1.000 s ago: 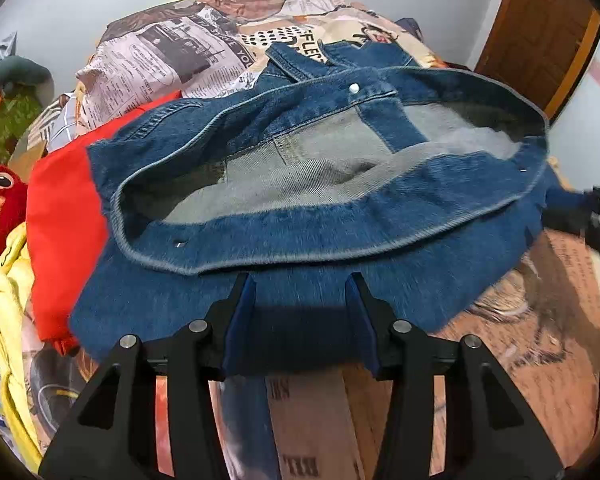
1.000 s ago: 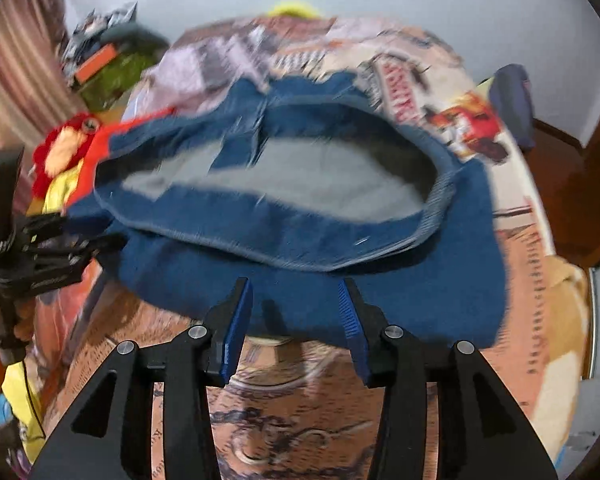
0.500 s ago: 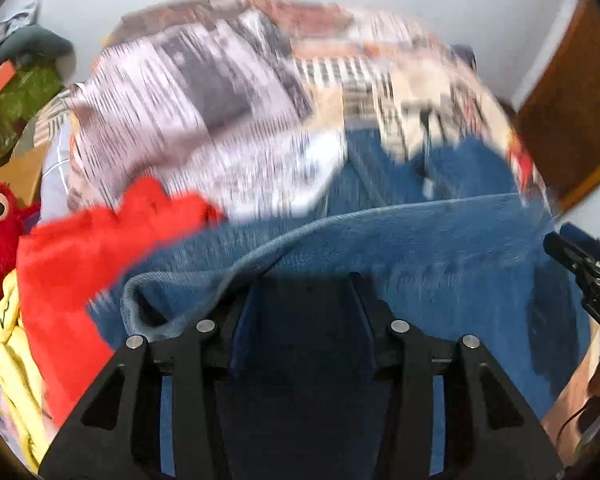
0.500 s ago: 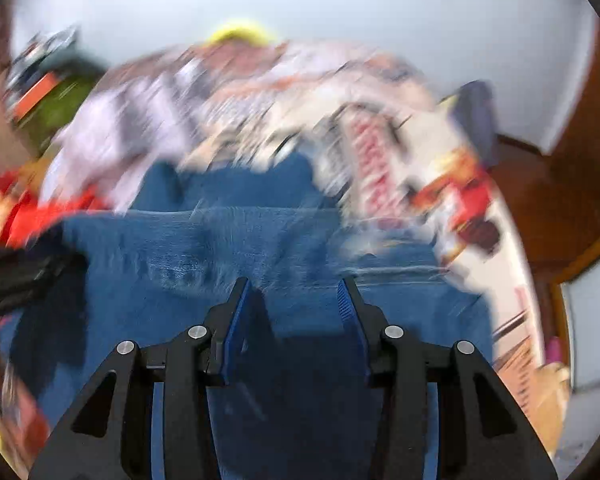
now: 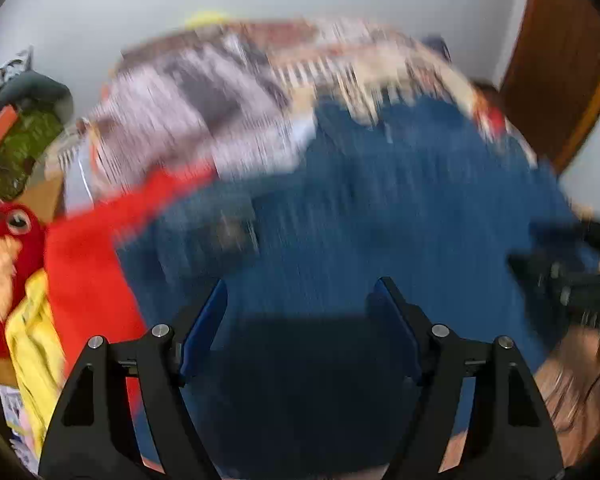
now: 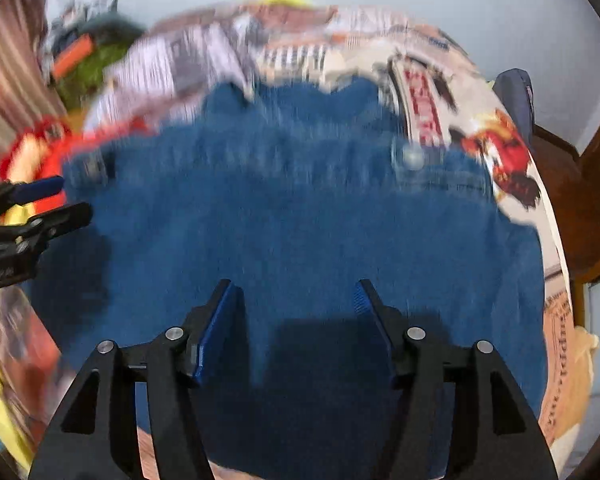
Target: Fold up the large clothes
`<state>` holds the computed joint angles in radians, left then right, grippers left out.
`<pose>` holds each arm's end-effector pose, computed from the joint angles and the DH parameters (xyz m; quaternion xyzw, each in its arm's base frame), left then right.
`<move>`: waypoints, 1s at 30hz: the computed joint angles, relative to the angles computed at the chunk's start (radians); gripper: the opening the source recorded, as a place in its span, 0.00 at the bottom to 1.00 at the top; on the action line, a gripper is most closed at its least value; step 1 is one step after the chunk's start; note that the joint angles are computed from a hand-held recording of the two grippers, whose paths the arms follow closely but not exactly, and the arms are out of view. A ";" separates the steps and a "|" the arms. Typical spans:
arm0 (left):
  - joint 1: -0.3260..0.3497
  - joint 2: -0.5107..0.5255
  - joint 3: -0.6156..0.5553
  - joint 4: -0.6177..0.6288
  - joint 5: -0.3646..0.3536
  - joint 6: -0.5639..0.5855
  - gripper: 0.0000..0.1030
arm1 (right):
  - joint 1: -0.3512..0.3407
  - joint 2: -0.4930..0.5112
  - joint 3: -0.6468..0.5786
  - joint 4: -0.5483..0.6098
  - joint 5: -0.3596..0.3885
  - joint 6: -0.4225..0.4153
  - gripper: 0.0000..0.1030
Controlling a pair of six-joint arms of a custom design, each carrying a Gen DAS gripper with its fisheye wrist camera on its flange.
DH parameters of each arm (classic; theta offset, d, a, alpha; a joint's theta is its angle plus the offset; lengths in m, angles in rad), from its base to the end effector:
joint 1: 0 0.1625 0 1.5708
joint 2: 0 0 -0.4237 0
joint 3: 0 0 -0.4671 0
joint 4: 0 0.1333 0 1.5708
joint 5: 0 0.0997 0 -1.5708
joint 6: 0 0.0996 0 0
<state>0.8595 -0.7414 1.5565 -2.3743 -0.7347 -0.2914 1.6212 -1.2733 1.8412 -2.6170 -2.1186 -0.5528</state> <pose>-0.3207 -0.6896 0.0408 0.1928 0.8933 -0.1905 0.3586 0.1139 -0.6407 0.2868 0.2167 -0.9121 0.1556 0.3112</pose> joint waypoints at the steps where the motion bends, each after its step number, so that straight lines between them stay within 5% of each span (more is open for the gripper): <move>1: 0.002 -0.006 0.025 0.025 -0.003 -0.023 0.74 | -0.006 -0.016 0.035 -0.060 -0.002 -0.057 0.60; 3: -0.006 -0.027 0.094 -0.049 0.023 -0.021 0.79 | -0.006 -0.038 0.077 -0.136 -0.047 -0.113 0.77; 4: -0.015 -0.046 0.137 -0.093 0.044 -0.031 0.90 | -0.008 -0.049 0.093 -0.156 -0.071 -0.127 0.82; 10: -0.034 -0.144 0.280 -0.135 0.071 -0.141 0.94 | -0.047 -0.164 0.145 -0.104 -0.023 -0.066 0.83; 19: -0.054 -0.278 0.374 0.057 0.096 -0.409 0.93 | -0.059 -0.248 0.180 -0.048 -0.073 0.020 0.83; 23: -0.023 -0.314 0.409 0.000 -0.023 -0.468 0.93 | -0.054 -0.265 0.200 -0.059 -0.086 0.002 0.83; 30: 0.057 -0.307 0.472 -0.384 -0.354 -0.404 0.91 | -0.056 -0.288 0.224 -0.043 -0.079 -0.012 0.83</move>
